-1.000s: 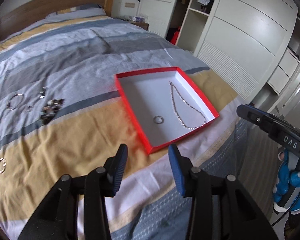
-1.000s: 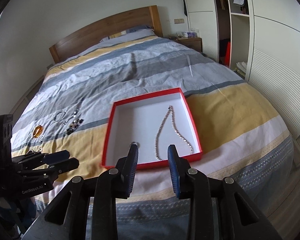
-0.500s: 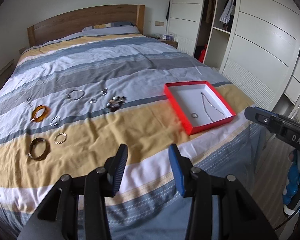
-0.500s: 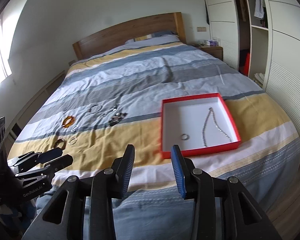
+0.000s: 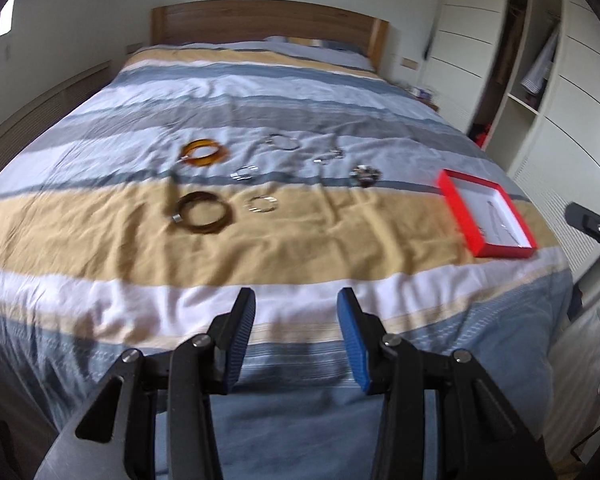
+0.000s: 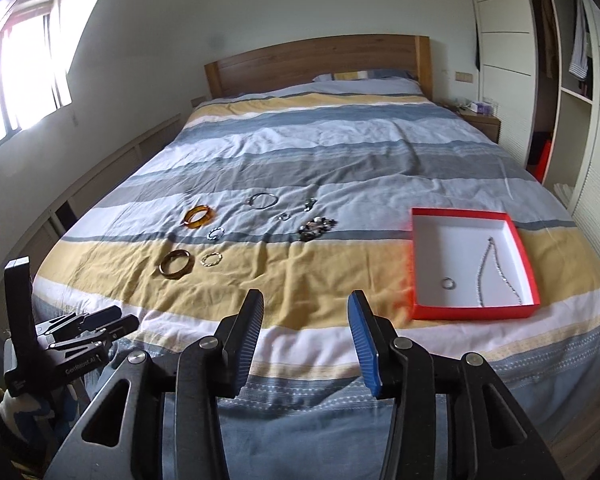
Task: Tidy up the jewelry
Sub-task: 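Withdraw both open tools from the box back over the jewelry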
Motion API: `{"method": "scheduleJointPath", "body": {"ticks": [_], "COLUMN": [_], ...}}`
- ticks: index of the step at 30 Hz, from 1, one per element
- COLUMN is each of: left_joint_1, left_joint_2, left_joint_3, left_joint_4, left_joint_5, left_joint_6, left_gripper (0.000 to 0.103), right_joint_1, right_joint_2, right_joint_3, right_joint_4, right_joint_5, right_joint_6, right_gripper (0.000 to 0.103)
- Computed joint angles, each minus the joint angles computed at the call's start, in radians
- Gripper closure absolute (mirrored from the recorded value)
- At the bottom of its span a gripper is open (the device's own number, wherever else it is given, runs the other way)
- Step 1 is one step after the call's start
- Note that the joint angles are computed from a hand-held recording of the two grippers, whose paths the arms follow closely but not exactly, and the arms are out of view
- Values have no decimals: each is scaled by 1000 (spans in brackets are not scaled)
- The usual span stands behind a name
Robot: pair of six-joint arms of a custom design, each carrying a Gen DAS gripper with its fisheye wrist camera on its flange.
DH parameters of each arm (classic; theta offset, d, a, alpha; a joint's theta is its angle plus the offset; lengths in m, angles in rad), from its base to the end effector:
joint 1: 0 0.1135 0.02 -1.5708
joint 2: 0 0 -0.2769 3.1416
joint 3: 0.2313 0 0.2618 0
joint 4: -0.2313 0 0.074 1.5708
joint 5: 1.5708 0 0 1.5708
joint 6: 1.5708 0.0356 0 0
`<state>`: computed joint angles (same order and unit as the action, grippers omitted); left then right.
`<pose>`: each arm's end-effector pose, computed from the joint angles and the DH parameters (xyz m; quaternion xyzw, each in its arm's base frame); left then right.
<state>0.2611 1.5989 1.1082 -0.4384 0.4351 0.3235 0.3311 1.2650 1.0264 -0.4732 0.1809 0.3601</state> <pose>0.3366 0.0744 0.2380 0.0969 0.9240 -0.1074 0.3539 0.2678 0.0853 0.3044 0.0507 0.9048 0.0632 0.4180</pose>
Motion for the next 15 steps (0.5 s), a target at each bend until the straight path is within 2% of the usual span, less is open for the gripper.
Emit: {"method": "scheduleJointPath", "body": {"ticks": [4, 10, 15], "left_joint_1": [59, 69, 61], "left_joint_2": [60, 137, 239], "left_joint_3": [24, 71, 172], "left_joint_4": [25, 56, 53], "left_joint_5": [-9, -45, -70], "left_joint_6": [-13, -36, -69], "left_gripper": [62, 62, 62], "right_joint_1": [-5, -52, -65], "right_joint_2": [50, 130, 225], "right_joint_3": [10, 21, 70], "right_joint_4": [16, 46, 58], "right_joint_5": [-22, -67, -98], "right_joint_6": [-6, -7, -29], "right_gripper": [59, 59, 59]}}
